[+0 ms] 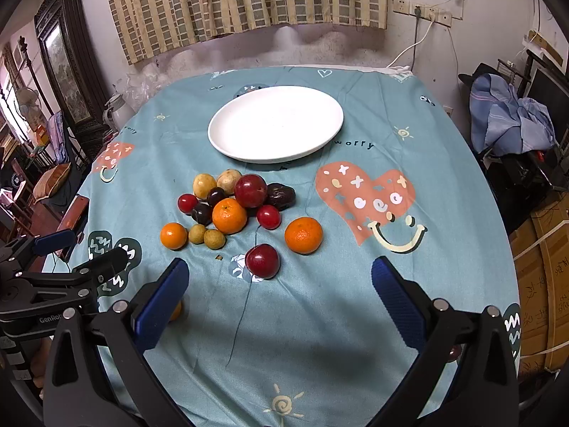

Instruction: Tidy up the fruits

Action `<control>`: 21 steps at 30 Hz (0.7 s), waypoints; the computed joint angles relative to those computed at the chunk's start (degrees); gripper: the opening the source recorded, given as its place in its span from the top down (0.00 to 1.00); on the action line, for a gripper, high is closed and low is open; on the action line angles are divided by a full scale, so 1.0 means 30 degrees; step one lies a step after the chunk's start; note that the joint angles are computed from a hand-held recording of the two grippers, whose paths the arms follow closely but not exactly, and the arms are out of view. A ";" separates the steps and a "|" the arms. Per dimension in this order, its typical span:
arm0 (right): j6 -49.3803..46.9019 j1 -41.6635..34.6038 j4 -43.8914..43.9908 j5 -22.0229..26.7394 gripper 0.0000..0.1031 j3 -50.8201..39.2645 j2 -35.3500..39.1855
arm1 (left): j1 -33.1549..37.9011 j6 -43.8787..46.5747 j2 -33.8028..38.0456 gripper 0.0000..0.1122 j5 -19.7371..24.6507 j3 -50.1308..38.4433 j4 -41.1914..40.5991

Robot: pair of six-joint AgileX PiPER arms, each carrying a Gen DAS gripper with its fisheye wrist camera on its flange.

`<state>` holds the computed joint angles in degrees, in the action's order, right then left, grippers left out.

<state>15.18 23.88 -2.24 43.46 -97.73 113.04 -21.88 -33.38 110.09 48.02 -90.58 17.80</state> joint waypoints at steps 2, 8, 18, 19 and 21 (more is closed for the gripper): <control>-0.0013 -0.0007 0.0025 0.0042 0.01 -0.0032 0.0012 | -0.0041 -0.0114 0.0049 0.10 -0.0006 0.0033 0.0044; 0.0009 0.0004 0.0014 0.0079 0.01 -0.0038 0.0001 | -0.0039 -0.0096 0.0054 0.10 0.0010 0.0022 0.0035; 0.0019 0.0027 0.0022 0.0183 0.01 -0.0040 -0.0084 | -0.0034 -0.0168 0.0016 0.10 -0.0007 0.0130 0.0086; 0.0049 0.0041 0.0020 0.0231 0.01 -0.0097 -0.0084 | -0.0049 -0.0236 0.0002 0.10 0.0002 0.0176 0.0134; 0.0095 0.0082 0.0003 0.0392 0.01 -0.0250 -0.0067 | -0.0055 -0.0325 -0.0015 0.10 0.0076 0.0193 0.0201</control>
